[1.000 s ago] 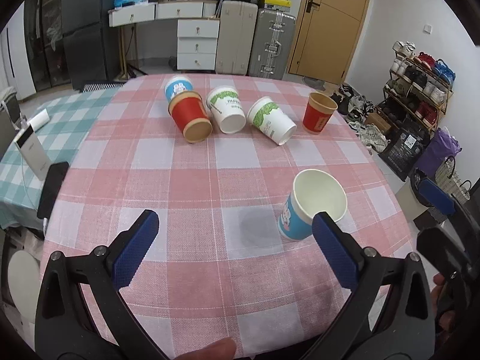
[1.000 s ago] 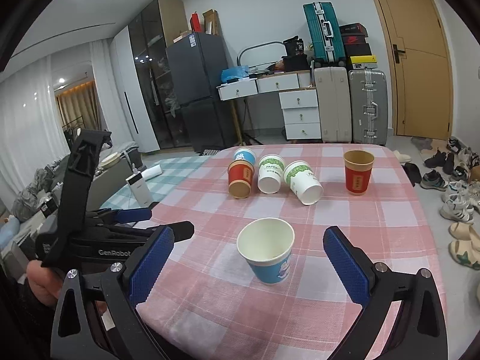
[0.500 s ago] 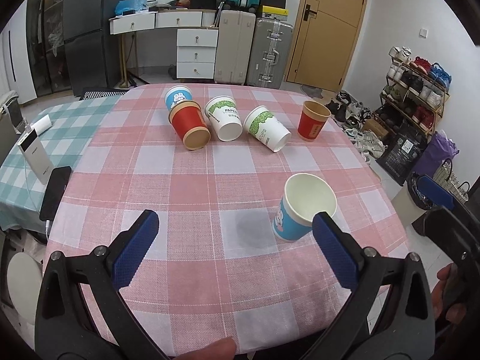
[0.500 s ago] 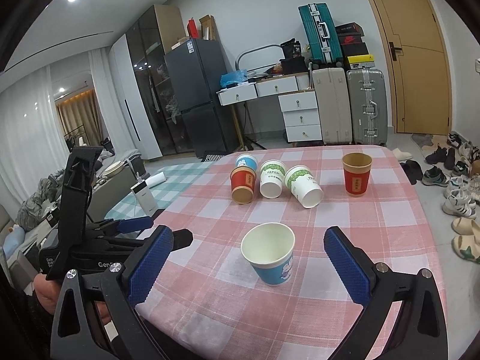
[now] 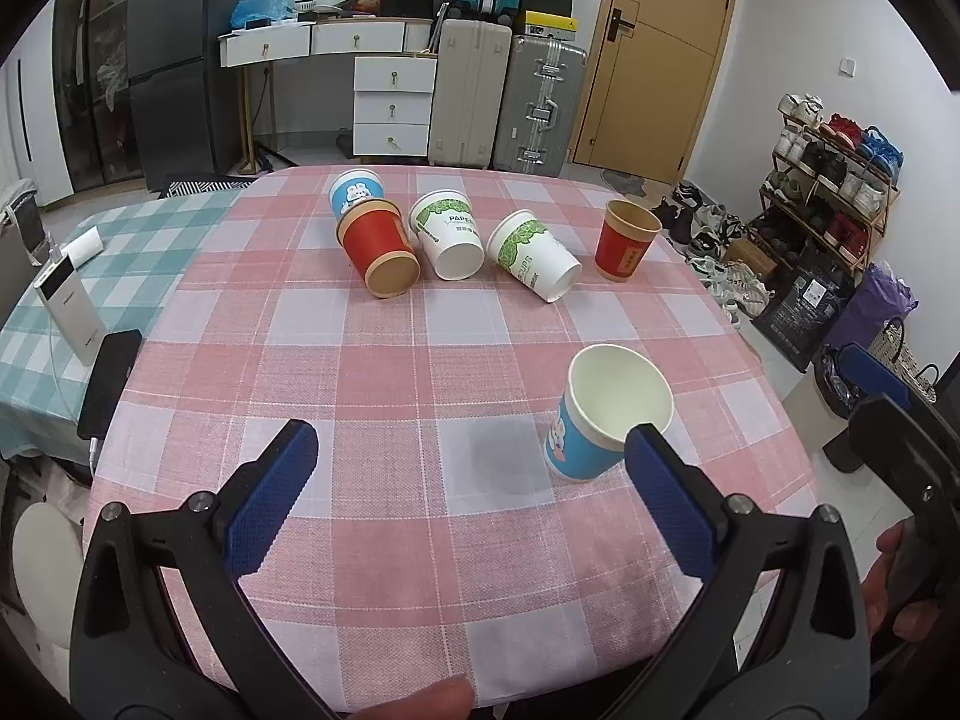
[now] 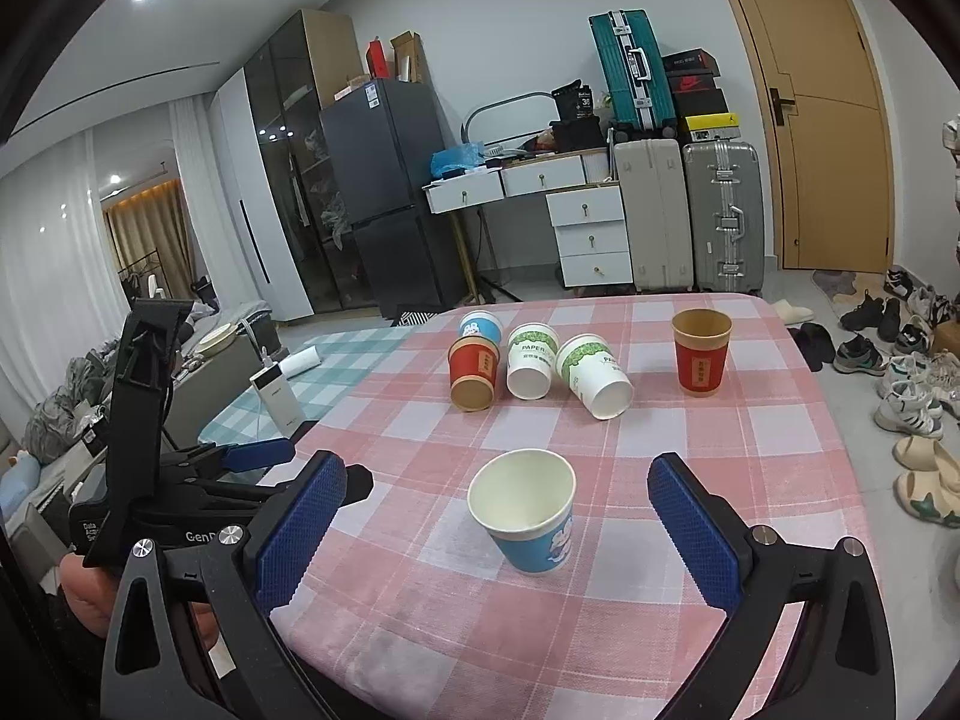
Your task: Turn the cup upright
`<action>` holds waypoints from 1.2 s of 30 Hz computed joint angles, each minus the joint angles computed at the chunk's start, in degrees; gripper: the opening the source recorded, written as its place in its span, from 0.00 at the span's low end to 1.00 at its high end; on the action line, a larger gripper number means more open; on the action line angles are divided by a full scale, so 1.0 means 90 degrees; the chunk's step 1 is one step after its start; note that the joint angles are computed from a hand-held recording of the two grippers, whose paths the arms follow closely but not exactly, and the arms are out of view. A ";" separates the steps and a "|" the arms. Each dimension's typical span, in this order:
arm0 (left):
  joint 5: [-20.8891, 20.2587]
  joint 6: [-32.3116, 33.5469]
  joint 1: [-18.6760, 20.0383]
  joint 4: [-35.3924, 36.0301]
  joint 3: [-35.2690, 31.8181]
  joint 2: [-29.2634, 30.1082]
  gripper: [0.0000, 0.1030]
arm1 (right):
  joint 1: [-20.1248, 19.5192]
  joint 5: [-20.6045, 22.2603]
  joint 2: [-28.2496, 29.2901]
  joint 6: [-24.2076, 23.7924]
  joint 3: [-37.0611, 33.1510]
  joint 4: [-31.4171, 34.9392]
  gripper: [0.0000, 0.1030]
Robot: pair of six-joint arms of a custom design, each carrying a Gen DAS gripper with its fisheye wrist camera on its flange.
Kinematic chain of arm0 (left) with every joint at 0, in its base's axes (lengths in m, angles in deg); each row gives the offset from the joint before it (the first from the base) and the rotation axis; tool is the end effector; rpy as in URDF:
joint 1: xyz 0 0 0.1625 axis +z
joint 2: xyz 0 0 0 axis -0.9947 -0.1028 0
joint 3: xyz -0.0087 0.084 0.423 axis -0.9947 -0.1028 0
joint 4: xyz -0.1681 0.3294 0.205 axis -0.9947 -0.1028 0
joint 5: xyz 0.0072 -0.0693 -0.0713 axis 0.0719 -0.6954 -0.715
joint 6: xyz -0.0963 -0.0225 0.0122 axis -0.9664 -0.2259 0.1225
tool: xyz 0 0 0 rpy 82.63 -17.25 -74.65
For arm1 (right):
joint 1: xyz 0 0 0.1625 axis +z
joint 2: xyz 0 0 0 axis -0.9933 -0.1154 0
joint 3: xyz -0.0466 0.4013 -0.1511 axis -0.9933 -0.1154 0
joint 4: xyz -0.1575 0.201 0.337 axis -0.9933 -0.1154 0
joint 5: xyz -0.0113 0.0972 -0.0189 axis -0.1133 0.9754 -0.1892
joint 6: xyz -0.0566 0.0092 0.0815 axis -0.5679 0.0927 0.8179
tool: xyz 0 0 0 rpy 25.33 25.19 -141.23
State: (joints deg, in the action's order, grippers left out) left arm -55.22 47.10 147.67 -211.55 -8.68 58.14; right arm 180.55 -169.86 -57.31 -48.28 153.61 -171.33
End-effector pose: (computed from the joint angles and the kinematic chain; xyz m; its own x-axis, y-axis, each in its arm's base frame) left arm -0.2502 -0.8965 0.1515 -0.7042 0.4942 -0.5097 0.6852 0.6611 -0.3058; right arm 0.1905 -0.7644 0.2171 -0.8409 0.0336 0.5401 -0.4557 0.4943 -0.7403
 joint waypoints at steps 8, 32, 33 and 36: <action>0.0004 0.0007 -0.0003 -0.0001 0.0010 0.0000 0.99 | -0.0005 0.0024 -0.0024 -0.0015 0.0053 -0.0081 1.00; 0.0003 0.0011 -0.0011 -0.0034 0.0100 -0.0033 0.99 | 0.0000 -0.0032 0.0004 0.0029 -0.0009 0.0030 1.00; 0.0003 0.0010 -0.0011 -0.0050 0.0116 -0.0039 0.99 | -0.0001 -0.0024 0.0005 0.0044 -0.0014 0.0038 1.00; 0.0003 0.0017 -0.0008 -0.0075 0.0129 -0.0038 0.99 | 0.0000 -0.0025 0.0006 0.0048 -0.0015 0.0044 1.00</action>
